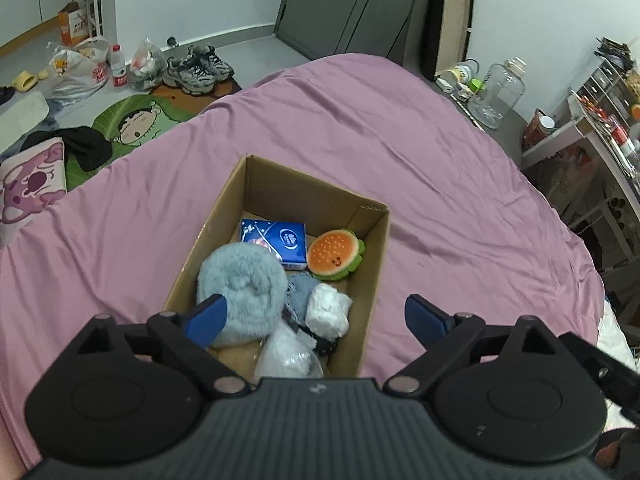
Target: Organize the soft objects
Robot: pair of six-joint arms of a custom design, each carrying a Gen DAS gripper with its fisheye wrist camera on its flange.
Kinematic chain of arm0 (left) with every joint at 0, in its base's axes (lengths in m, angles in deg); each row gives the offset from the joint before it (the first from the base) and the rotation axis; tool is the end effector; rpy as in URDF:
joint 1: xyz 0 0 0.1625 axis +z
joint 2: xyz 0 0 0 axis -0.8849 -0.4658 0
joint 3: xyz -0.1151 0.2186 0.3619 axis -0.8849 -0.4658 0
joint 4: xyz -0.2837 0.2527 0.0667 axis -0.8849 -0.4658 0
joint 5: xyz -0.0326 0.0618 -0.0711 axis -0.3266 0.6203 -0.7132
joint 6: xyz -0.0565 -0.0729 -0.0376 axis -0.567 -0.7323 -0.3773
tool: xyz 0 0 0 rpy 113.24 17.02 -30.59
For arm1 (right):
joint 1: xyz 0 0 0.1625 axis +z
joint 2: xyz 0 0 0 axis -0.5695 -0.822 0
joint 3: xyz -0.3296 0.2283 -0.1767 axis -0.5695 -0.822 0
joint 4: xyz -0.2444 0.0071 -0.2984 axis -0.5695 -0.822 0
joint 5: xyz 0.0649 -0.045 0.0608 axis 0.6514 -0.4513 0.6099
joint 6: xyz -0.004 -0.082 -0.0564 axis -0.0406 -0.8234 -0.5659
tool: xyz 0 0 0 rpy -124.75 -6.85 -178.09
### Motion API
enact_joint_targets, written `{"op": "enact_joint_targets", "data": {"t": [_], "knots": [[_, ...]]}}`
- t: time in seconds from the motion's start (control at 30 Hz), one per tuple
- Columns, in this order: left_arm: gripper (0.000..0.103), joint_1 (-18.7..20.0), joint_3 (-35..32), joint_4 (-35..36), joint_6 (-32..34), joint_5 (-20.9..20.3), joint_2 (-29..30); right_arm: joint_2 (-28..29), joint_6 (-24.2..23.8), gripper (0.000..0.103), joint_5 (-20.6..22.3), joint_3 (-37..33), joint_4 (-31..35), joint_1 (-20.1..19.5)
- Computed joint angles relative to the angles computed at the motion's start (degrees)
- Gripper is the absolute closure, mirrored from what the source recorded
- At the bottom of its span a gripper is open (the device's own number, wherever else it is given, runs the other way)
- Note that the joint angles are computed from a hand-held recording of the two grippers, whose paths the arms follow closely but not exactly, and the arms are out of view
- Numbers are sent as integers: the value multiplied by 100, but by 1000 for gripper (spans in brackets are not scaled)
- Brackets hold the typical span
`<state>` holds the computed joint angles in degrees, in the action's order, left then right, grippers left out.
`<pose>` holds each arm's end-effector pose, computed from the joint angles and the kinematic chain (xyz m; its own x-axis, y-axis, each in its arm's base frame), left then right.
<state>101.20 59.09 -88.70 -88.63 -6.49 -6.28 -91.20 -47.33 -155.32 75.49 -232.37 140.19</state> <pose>-0.3045 -0.5173 0.2277 -0.8213 -0.3531 -0.4481 0.0217 0.7656 -0.6429 0.2509 -0.5322 0.3051 -0.8739 -0.2755 0.4005 -0.4439 0.7881 -0.4265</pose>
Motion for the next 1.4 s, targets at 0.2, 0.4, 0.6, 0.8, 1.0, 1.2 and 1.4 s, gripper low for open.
{"op": "enact_joint_targets", "data": {"t": [0.2, 0.4, 0.6, 0.8, 1.0, 1.2, 1.4], "knots": [[5, -366, 12, 609, -356, 159, -56, -358, -21, 0, 18, 245, 8, -6], [5, -726, 47, 1016, -537, 309, -30, -706, -206, 0, -131, 500, -117, 64], [4, -1030, -69, 1652, -911, 347, 31, -997, -216, 0, -251, 658, -42, 105], [4, -1274, -271, 2270, -1258, 366, 139, -1287, -318, 0, -348, 821, 0, 123], [4, -1505, -438, 2723, -1558, 368, 214, -1552, -369, 0, -445, 909, 38, 152], [4, -1752, -657, 3446, -2081, 433, 262, -1826, -496, 0, -378, 1032, -26, 107], [4, -1921, -710, 3730, -2415, 389, 242, -2060, -599, 0, -342, 1114, -3, 93]]}}
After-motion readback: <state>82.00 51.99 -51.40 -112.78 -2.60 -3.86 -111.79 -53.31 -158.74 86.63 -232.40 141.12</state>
